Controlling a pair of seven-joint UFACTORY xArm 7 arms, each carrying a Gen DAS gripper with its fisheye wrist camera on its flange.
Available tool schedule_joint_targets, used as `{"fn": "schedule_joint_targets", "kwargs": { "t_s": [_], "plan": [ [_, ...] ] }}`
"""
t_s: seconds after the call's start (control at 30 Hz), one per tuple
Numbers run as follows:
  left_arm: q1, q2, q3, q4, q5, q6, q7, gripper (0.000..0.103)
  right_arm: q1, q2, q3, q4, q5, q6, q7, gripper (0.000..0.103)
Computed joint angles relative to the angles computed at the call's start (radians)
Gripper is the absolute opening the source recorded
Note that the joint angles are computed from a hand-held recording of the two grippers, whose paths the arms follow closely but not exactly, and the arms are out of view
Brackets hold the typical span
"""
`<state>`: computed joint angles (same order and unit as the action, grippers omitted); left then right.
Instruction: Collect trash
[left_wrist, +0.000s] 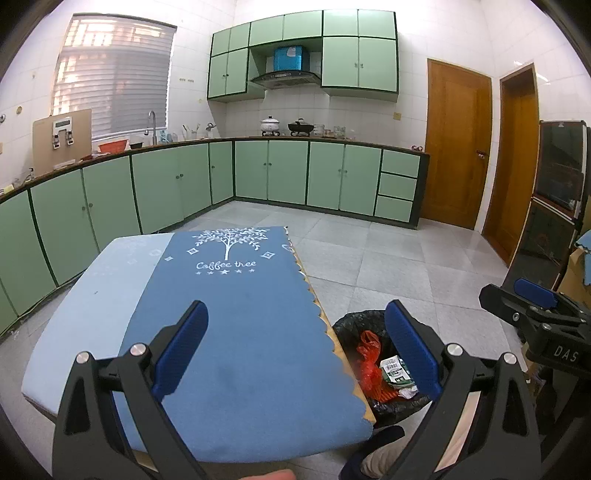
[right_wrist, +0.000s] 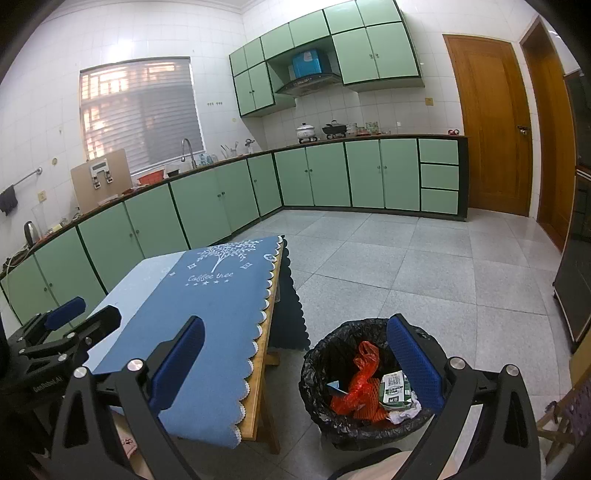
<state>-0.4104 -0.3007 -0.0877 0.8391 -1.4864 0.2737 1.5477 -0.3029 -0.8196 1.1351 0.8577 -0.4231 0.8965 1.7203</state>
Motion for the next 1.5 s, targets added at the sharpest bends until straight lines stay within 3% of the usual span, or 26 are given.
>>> {"fn": "schedule_joint_targets", "kwargs": {
  "t_s": [1.5],
  "plan": [
    [0.002,0.015,0.003,0.012,0.016,-0.014,-0.018,0.094,-0.021,0.005,0.006,0.009,-0.007,-0.018,-0.007,0.097]
  ]
}}
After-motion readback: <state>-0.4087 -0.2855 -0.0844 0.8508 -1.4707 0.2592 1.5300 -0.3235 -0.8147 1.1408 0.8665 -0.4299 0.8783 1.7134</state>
